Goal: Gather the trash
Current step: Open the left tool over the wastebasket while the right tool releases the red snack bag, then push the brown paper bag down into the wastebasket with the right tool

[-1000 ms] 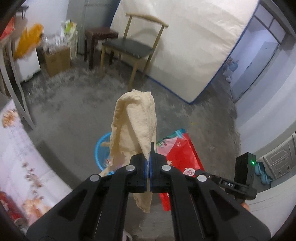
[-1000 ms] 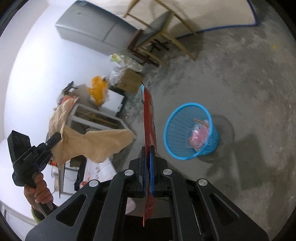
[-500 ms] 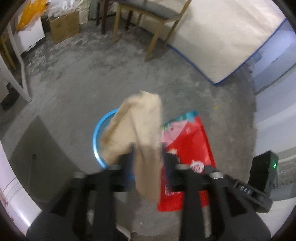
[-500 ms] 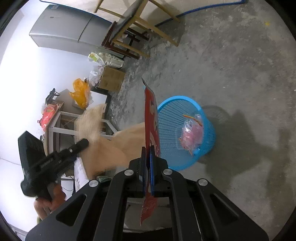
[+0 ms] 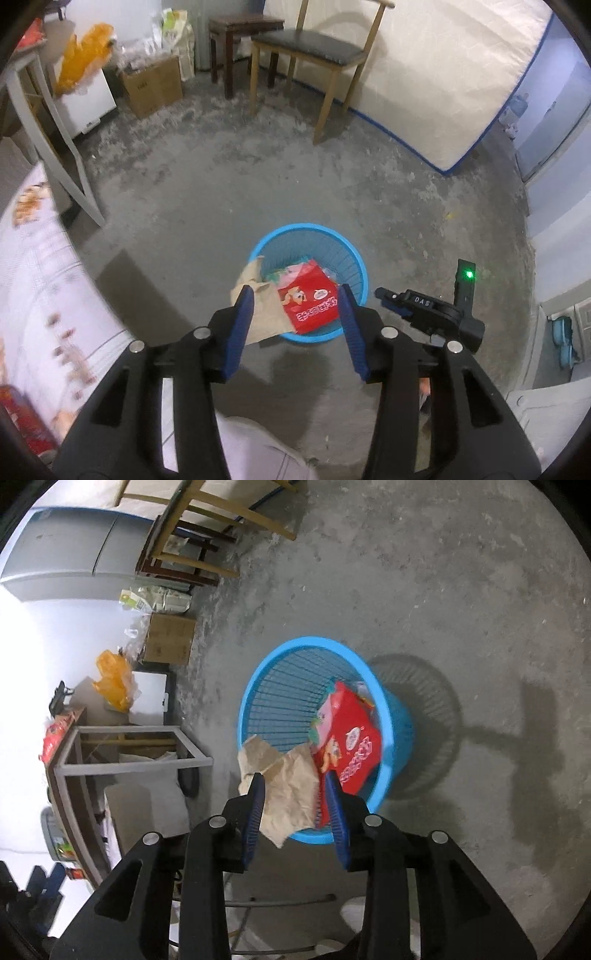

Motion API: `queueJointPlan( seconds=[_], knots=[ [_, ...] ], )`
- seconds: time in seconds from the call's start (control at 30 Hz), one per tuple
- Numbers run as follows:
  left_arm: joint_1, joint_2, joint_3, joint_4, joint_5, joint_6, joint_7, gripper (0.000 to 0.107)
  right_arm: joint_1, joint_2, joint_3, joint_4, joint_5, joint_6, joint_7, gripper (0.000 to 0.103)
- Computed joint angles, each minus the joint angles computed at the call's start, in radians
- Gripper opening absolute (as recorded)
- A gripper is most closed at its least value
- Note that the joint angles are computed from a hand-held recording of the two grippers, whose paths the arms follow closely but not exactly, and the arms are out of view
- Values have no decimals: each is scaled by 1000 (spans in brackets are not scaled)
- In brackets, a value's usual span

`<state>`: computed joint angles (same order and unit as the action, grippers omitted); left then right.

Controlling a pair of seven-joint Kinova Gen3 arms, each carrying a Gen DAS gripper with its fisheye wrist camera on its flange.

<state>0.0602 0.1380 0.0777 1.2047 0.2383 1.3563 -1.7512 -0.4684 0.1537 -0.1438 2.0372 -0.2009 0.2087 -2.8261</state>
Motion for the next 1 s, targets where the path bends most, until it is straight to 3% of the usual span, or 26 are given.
queueJointPlan(
  seconds=[0.07, 0.17, 0.27, 0.33, 0.4, 0.53, 0.63, 0.73, 0.87, 1.0],
  knots=[
    [-33, -47, -16, 5, 30, 36, -44, 49, 0, -24, -7, 0, 48, 7, 2, 35],
    [-73, -121, -48, 8, 50, 99, -106, 57, 93, -9, -131, -90, 107, 95, 108, 53],
    [-121, -202, -105, -2, 85, 170, -166, 64, 178, 74, -269, -227, 136, 203, 230, 62],
    [-170, -266, -179, -9, 125, 218, -213, 69, 184, 153, -304, -319, 119, 266, 312, 67],
    [-201, -315, -256, -6, 159, 244, -247, 72, 125, 240, -265, -412, 95, 325, 393, 67],
    [-273, -427, -417, 27, 172, 249, -320, 74, -50, 376, -80, -597, 14, 449, 517, 67],
    [-278, -476, -513, 47, 153, 232, -335, 74, -136, 469, -2, -736, 64, 553, 495, 66],
    [-269, -511, -622, 65, 139, 227, -325, 74, -169, 554, 21, -856, 102, 634, 472, 55],
    [-249, -546, -694, 111, 93, 211, -297, 75, -186, 624, 30, -932, 117, 670, 460, 44],
    [-220, -562, -744, 141, 56, 200, -257, 75, -198, 654, 43, -949, 132, 683, 436, 25]
  ],
)
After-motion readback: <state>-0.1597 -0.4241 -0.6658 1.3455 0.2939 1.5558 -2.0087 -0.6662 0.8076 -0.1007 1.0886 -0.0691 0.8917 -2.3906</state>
